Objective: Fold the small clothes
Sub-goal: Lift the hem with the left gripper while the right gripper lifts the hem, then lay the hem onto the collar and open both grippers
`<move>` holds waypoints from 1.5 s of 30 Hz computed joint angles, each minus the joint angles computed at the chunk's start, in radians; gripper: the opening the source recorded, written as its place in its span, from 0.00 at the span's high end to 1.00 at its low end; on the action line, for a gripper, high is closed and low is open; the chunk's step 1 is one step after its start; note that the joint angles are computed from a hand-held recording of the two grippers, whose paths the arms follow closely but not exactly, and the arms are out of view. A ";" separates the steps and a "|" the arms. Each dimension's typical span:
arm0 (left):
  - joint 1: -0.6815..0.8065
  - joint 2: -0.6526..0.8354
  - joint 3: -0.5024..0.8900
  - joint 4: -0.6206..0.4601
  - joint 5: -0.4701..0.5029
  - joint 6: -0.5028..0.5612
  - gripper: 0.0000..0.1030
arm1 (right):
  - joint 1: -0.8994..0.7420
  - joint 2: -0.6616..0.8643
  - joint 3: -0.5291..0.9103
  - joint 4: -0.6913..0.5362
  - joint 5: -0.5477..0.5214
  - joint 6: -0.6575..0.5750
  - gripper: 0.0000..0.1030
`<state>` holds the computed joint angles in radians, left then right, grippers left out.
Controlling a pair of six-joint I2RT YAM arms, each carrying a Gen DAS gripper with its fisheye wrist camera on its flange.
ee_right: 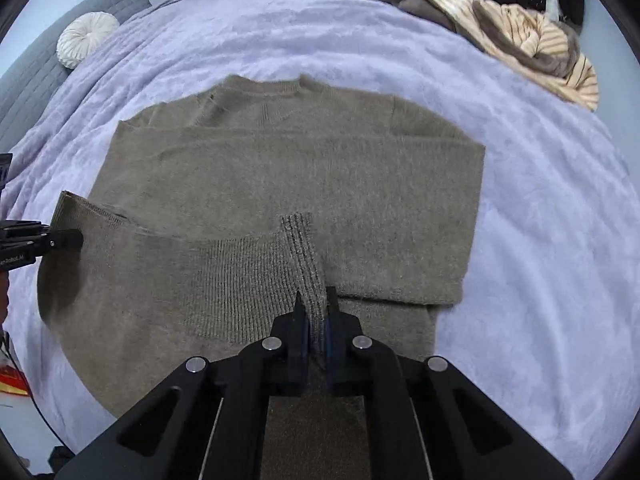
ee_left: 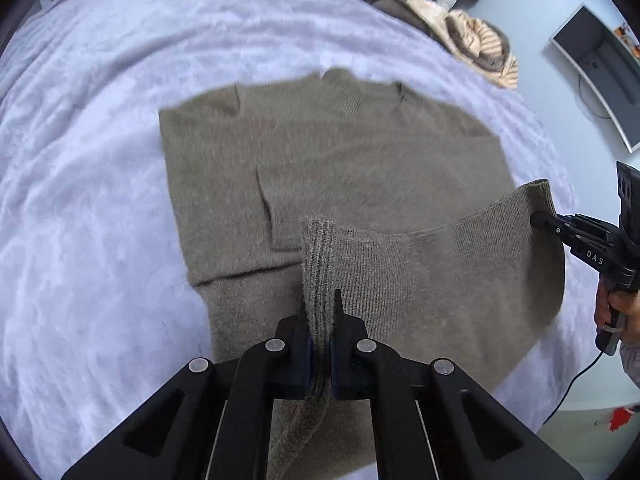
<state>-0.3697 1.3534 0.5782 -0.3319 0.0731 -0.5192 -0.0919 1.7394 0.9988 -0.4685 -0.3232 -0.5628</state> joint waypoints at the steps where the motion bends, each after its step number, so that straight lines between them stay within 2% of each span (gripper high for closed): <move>1: -0.004 -0.025 0.013 -0.020 -0.016 0.005 0.93 | -0.005 -0.029 0.001 -0.003 -0.011 0.002 0.94; 4: 0.016 -0.074 0.077 -0.060 -0.048 0.039 0.93 | -0.001 -0.073 0.051 -0.007 -0.024 0.020 0.94; 7: 0.083 -0.038 0.155 -0.039 -0.047 0.100 0.93 | 0.028 -0.039 0.138 0.014 -0.010 0.057 0.94; 13: 0.178 0.234 0.323 0.096 -0.060 0.168 0.93 | 0.103 0.192 0.380 0.056 0.040 0.185 0.94; 20: 0.201 0.607 0.461 0.197 -0.128 0.139 0.93 | 0.162 0.500 0.606 0.054 0.142 0.245 0.94; 26: 0.199 0.705 0.474 0.243 -0.152 0.110 0.91 | 0.155 0.624 0.653 0.073 0.153 0.285 0.94; 27: 0.199 0.701 0.474 0.237 -0.151 0.109 0.91 | 0.148 0.625 0.655 0.076 0.144 0.297 0.92; 28: 0.199 0.694 0.476 0.223 -0.156 0.113 0.91 | 0.143 0.624 0.658 0.068 0.145 0.311 0.78; 30: 0.201 0.669 0.473 0.191 -0.167 0.128 0.91 | 0.115 0.615 0.670 0.041 0.139 0.349 0.68; 31: 0.200 0.653 0.471 0.167 -0.186 0.131 0.87 | 0.100 0.611 0.680 0.023 0.137 0.369 0.68; 33: 0.199 0.613 0.463 0.111 -0.272 0.128 0.26 | 0.066 0.583 0.677 -0.005 0.140 0.405 0.68; 35: 0.210 0.536 0.393 0.144 -0.318 0.127 0.22 | 0.037 0.556 0.667 -0.021 0.125 0.403 0.68; 41: 0.264 0.326 0.232 0.065 -0.161 0.084 0.22 | -0.048 0.390 0.472 -0.087 -0.086 0.372 0.67; 44: 0.281 0.223 0.097 0.042 -0.020 0.001 0.22 | -0.103 0.319 0.339 -0.154 -0.204 0.353 0.65; 45: 0.292 0.187 0.041 0.047 0.031 -0.035 0.22 | -0.125 0.301 0.296 -0.171 -0.241 0.346 0.61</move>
<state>-0.0781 1.5403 0.6189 -0.2847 0.1044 -0.5543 -0.2173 2.0400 1.2952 -0.6391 -0.5644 -0.2168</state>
